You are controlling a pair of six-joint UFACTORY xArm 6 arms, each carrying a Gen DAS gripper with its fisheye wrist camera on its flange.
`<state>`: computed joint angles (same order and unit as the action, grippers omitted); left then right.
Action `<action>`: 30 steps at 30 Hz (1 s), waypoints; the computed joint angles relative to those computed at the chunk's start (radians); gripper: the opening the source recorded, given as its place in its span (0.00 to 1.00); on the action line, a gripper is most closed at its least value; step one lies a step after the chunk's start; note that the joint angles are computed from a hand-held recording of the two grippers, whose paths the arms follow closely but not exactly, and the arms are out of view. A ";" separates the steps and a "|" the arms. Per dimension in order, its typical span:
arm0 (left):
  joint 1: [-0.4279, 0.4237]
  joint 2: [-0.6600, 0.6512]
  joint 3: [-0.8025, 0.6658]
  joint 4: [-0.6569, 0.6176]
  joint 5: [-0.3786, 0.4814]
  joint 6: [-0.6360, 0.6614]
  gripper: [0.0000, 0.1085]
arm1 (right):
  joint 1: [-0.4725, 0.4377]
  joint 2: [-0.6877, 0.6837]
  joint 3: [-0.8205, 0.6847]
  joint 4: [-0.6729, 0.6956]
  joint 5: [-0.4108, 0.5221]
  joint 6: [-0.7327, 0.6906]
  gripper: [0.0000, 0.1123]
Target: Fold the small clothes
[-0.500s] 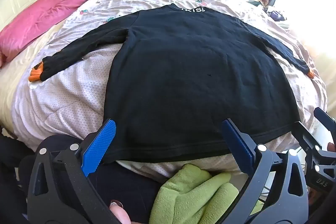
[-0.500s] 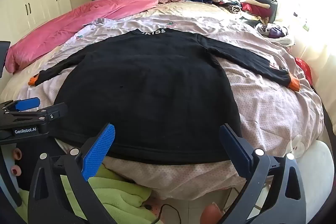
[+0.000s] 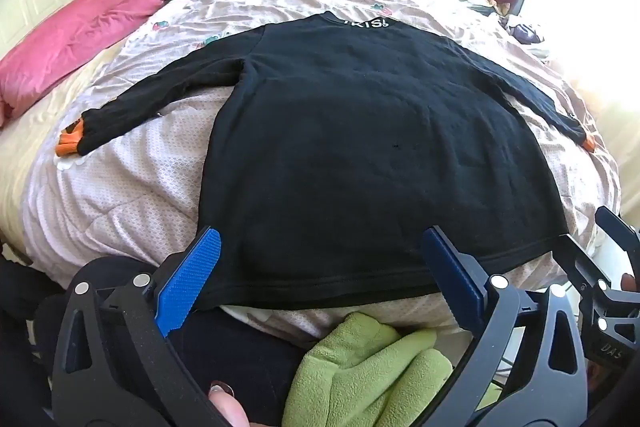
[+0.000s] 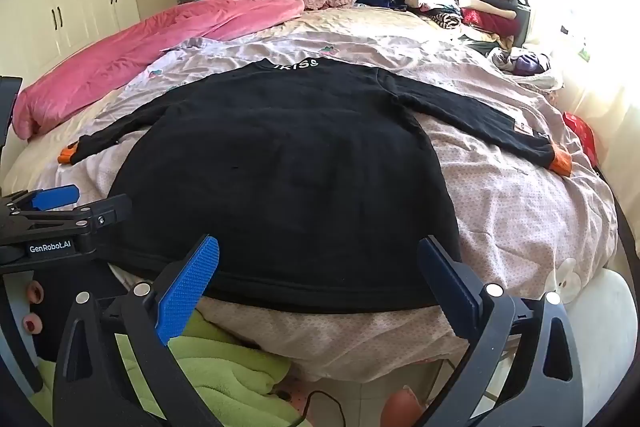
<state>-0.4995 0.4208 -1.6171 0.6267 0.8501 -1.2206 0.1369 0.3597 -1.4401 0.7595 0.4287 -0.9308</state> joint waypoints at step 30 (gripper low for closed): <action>-0.001 -0.031 0.029 0.026 -0.014 -0.029 0.87 | 0.002 -0.001 0.006 0.004 -0.003 -0.013 0.88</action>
